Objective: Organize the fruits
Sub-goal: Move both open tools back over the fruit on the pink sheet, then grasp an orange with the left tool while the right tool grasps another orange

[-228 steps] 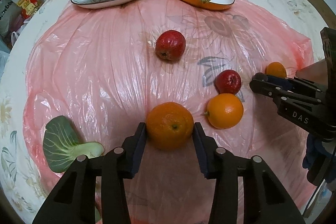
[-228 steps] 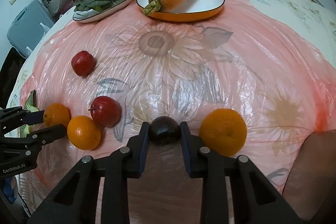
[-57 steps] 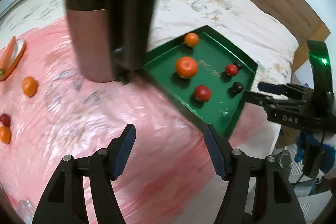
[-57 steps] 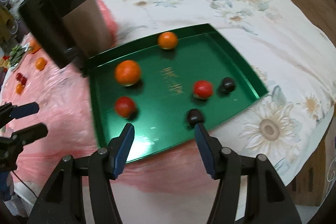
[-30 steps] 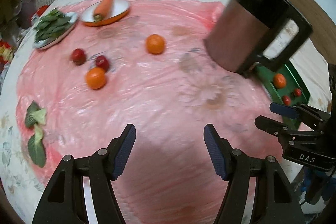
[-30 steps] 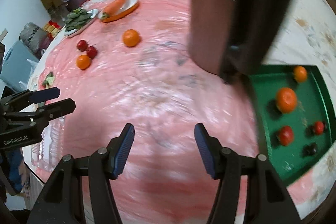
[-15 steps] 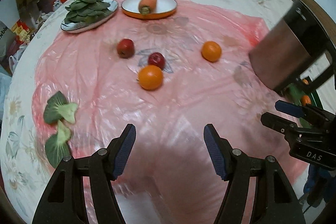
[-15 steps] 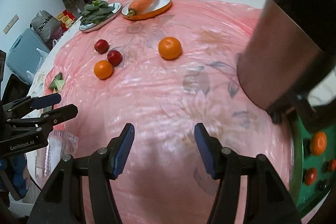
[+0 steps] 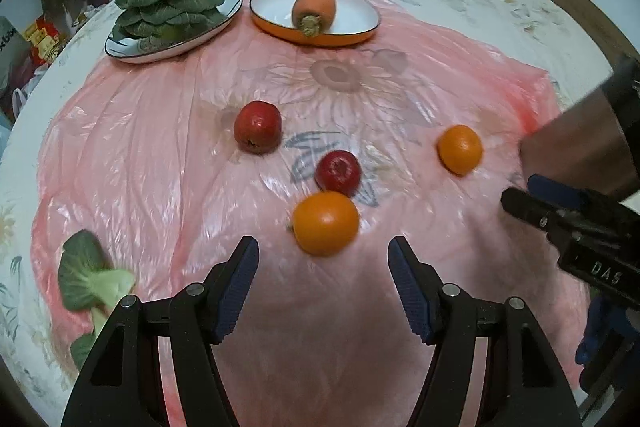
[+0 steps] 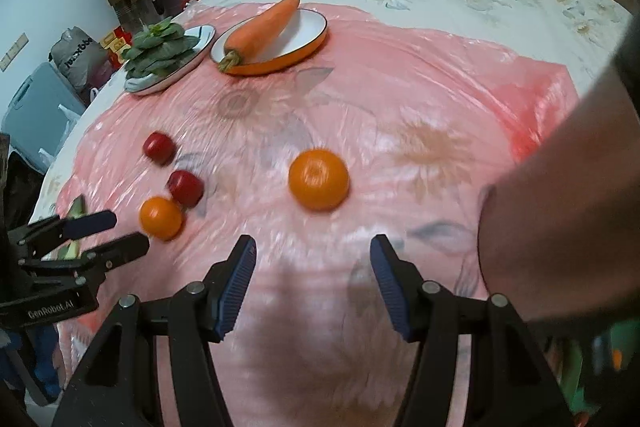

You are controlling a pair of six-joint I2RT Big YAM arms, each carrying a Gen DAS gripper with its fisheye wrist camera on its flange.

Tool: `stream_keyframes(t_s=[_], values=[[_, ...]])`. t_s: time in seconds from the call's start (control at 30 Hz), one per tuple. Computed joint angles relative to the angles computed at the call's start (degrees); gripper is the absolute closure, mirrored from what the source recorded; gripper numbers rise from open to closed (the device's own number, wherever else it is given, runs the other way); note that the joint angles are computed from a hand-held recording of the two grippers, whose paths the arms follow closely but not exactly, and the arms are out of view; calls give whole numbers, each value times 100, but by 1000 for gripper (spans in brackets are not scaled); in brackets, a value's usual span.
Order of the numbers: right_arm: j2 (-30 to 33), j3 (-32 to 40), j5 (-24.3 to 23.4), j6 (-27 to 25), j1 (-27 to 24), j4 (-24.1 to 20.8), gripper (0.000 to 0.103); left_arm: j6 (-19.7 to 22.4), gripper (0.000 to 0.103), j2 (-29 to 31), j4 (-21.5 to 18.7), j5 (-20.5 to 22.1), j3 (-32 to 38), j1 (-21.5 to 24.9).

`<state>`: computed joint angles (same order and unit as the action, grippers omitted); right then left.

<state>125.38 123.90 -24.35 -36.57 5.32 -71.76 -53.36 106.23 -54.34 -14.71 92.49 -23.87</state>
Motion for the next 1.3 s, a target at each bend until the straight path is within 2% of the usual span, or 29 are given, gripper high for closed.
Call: stream_keyframes(t_s=[0.23,0.5,0.6,0.63,0.67,0.77,0.83,0.9,1.03,1.3], values=[[570,833,157,172,168,-143,14,-34,42,219,32,104,121,96],[1019,1448,433,29,327,-400,14,-54,43,312,-2,182,146,125],[1122,1560,576,-39,389,-438,14,-16,47,326,48,238,129,143],[1172,1621,607,-71,415,-488,14,2,54,326,70,268,118,155],[1183,1625,629,-105,430,-498,16,23,57,342,91,306,122,170],[1229,1649,702,-256,495,-583,28,62,60,325,182,377,70,192],[1196,1554,773,-309,521,-516,29,124,63,302,243,429,28,200],[1242,1614,757,-280,512,-550,41,181,63,260,321,485,-39,211],[1465,1999,638,-179,470,-830,46,198,64,167,456,558,-158,226],[1375,1913,474,-65,416,-799,48,61,64,-88,652,552,-450,231]])
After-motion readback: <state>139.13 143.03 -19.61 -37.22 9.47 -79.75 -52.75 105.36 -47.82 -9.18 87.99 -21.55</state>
